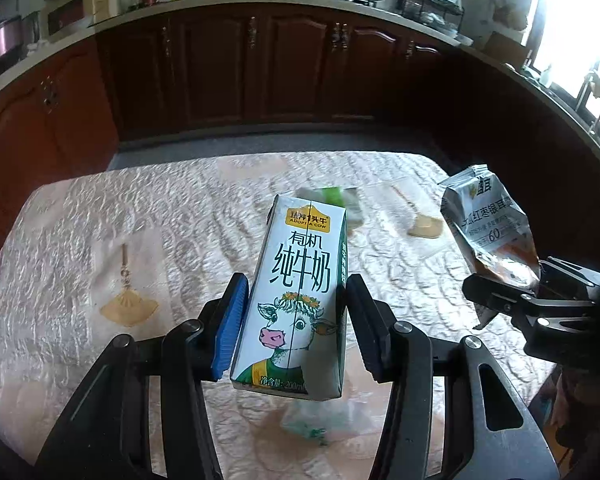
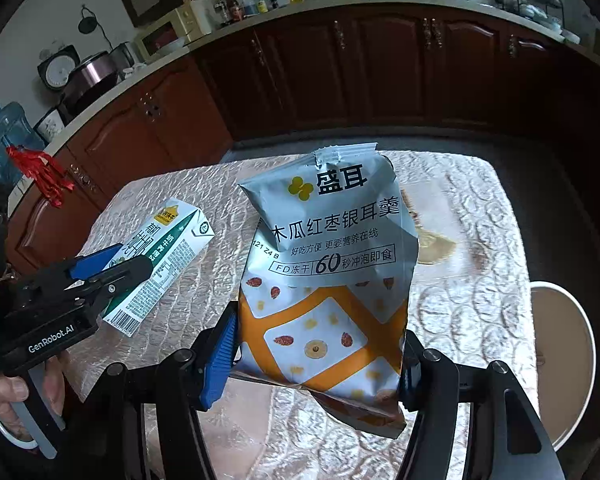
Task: Collect trash
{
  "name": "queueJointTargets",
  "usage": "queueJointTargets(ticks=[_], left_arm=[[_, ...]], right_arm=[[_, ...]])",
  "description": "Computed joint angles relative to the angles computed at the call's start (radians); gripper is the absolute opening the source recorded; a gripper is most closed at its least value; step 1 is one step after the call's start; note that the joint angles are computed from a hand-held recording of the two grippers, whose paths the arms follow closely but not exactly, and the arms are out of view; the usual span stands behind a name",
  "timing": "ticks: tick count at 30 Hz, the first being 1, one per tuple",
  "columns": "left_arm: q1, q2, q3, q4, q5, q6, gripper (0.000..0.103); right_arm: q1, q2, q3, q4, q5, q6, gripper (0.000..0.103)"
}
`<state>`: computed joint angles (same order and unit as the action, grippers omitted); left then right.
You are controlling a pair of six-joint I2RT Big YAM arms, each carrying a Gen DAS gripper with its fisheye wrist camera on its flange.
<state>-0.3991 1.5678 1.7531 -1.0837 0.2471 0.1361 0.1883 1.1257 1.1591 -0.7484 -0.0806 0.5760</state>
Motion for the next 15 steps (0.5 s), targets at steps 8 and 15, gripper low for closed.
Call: queueJointTargets(ticks=[8, 15], left_arm=[[-0.068, -0.003, 0.025, -0.008, 0.014, 0.003, 0.048], [-0.147, 0.016, 0.063, -0.024, 0.019, 0.002, 0.048]], right_arm=[[-0.061, -0.084, -0.071, -0.015, 0.001, 0.012, 0.062], [-0.141, -0.169, -0.138, -0.045, -0.002, 0.015, 0.062]])
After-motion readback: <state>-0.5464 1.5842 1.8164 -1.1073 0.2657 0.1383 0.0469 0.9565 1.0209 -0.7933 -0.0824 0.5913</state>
